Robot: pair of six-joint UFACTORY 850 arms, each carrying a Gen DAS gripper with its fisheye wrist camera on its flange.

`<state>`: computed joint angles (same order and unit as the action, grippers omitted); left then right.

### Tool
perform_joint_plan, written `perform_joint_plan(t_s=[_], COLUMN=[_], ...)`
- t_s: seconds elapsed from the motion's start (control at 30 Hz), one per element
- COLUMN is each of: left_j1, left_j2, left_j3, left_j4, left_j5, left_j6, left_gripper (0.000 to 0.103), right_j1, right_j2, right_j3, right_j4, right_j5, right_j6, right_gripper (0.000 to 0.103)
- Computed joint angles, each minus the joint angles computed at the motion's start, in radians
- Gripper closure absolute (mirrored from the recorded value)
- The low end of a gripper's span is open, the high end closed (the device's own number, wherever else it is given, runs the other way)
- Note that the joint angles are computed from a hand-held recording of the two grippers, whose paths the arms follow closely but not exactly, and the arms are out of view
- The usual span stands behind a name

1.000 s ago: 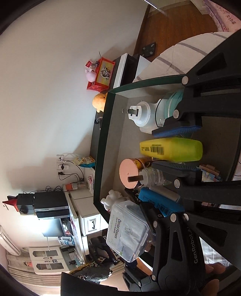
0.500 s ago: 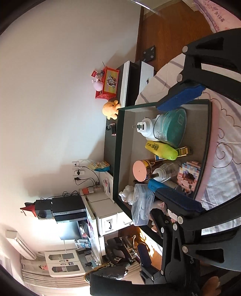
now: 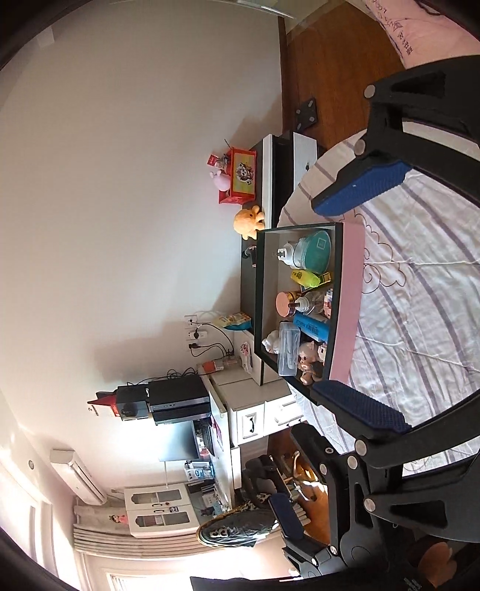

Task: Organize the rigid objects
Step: 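Withdraw both tools from the box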

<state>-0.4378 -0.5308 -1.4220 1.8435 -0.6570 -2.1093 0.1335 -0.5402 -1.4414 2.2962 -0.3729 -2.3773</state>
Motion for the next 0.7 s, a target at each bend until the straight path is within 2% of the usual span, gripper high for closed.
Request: perform_joint_plan(t_s=[0.1,0.3,0.7], left_j1=[-0.024,-0.067,-0.178], left_j2=[0.061,0.175,0.330], left_j3=[0.077,0.209,0.357], left_j4=[0.028,0.091,0.075], left_j5=[-0.023,-0.054,-0.224], left_j6=[-0.040,-0.138,-0.165], left_gripper=[0.000,0.000,0.000], right_j1=[-0.003,-0.006,-0.014], right_j2=[0.076,0.194,0.400], right_j3=[0.104,0.250,0.449], right_j4=[0.107,0.238,0.300], right_j5=[-0.046,-0.072,-0.152], right_j6=[-0.109,-0.234,-0.310], right_gripper=[0.000,0.000,0.000])
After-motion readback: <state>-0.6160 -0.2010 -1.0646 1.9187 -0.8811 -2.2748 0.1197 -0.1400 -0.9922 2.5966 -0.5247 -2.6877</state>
